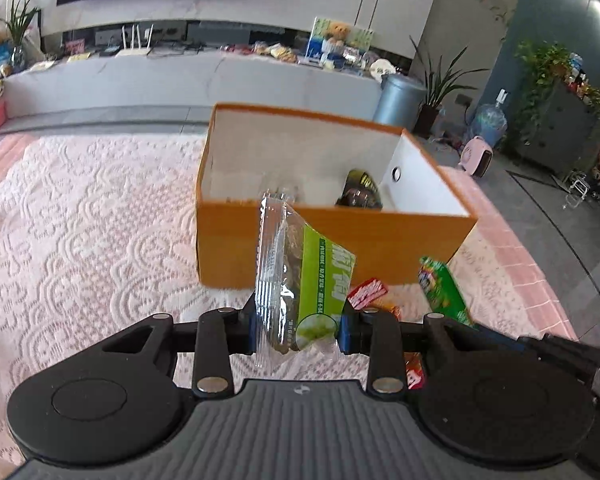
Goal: Organize snacks
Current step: 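Lift both items and carry them over the orange box, then lower the raisin packet and green sausage into the box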
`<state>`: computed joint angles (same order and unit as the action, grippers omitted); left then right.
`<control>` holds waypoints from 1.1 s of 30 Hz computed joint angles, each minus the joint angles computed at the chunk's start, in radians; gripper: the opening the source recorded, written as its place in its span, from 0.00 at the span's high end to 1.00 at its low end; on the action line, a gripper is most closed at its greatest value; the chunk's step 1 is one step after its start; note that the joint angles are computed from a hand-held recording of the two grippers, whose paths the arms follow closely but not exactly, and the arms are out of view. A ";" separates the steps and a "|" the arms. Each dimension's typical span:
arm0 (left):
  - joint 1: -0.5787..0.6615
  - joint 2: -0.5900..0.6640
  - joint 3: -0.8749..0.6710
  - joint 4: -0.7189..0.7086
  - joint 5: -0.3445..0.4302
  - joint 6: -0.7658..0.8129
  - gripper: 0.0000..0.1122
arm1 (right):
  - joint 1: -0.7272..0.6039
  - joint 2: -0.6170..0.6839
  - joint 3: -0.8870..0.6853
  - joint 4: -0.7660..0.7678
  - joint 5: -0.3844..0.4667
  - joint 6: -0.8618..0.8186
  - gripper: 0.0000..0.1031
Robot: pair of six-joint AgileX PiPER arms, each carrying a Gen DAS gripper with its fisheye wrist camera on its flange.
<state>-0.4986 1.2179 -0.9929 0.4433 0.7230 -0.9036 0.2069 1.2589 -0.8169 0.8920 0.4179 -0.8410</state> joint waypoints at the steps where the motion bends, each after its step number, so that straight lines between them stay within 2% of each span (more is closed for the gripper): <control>1: 0.005 0.006 -0.014 -0.004 -0.002 0.014 0.66 | -0.002 -0.004 -0.013 -0.014 0.000 0.010 0.81; 9: 0.088 0.108 -0.166 -0.071 -0.032 0.179 0.66 | 0.013 0.064 -0.198 -0.173 0.003 0.142 0.81; 15: 0.138 0.207 -0.278 -0.116 -0.051 0.275 0.66 | 0.026 0.188 -0.380 -0.268 0.030 0.228 0.81; 19: 0.180 0.284 -0.354 -0.166 -0.045 0.346 0.66 | 0.046 0.294 -0.522 -0.390 0.066 0.346 0.81; 22: 0.198 0.343 -0.401 -0.158 -0.039 0.369 0.66 | 0.059 0.380 -0.630 -0.478 0.112 0.428 0.81; 27: 0.248 0.440 -0.467 -0.236 -0.046 0.472 0.66 | 0.090 0.519 -0.799 -0.634 0.180 0.560 0.81; 33: 0.259 0.507 -0.487 -0.199 -0.049 0.466 0.66 | 0.105 0.707 -1.061 -0.693 0.339 0.636 0.81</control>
